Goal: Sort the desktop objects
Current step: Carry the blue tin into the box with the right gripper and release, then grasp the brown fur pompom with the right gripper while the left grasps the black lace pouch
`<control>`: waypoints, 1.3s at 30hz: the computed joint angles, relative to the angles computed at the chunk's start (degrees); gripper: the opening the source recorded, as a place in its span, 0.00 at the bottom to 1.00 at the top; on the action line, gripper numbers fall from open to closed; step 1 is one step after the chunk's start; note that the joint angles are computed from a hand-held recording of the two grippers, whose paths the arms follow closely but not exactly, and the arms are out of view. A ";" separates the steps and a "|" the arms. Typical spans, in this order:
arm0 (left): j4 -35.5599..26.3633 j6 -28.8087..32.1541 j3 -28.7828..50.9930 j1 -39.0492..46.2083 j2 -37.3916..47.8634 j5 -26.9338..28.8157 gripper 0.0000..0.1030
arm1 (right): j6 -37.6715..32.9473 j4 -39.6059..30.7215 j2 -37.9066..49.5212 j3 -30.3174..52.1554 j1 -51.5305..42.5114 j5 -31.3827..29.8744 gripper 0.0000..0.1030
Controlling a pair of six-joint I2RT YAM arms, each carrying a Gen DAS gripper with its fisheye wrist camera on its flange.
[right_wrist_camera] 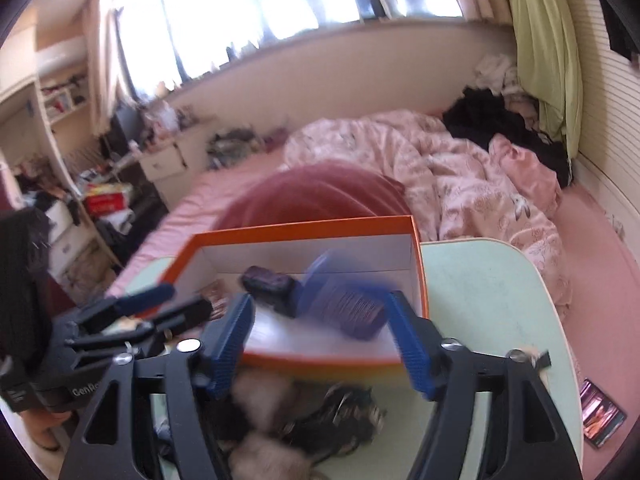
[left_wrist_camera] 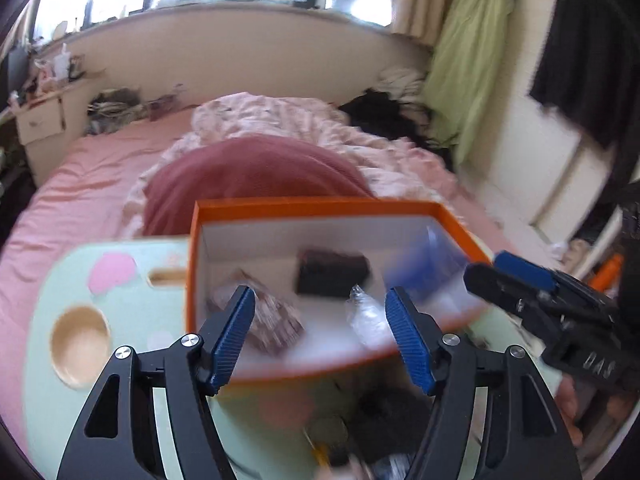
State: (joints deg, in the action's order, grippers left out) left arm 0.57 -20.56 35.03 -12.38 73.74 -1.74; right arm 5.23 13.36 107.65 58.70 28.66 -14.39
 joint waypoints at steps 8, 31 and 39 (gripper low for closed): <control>-14.59 -5.12 -11.16 -15.98 -26.79 -16.21 0.84 | -4.58 11.57 -14.84 -25.22 2.09 3.94 0.94; -7.33 -6.72 -15.68 -20.95 -10.49 -18.77 0.99 | -12.99 23.60 0.56 -27.94 4.01 5.79 1.00; -7.16 -6.66 -15.59 -21.02 -10.33 -18.71 0.99 | -13.09 24.77 0.36 -28.79 4.27 5.89 1.00</control>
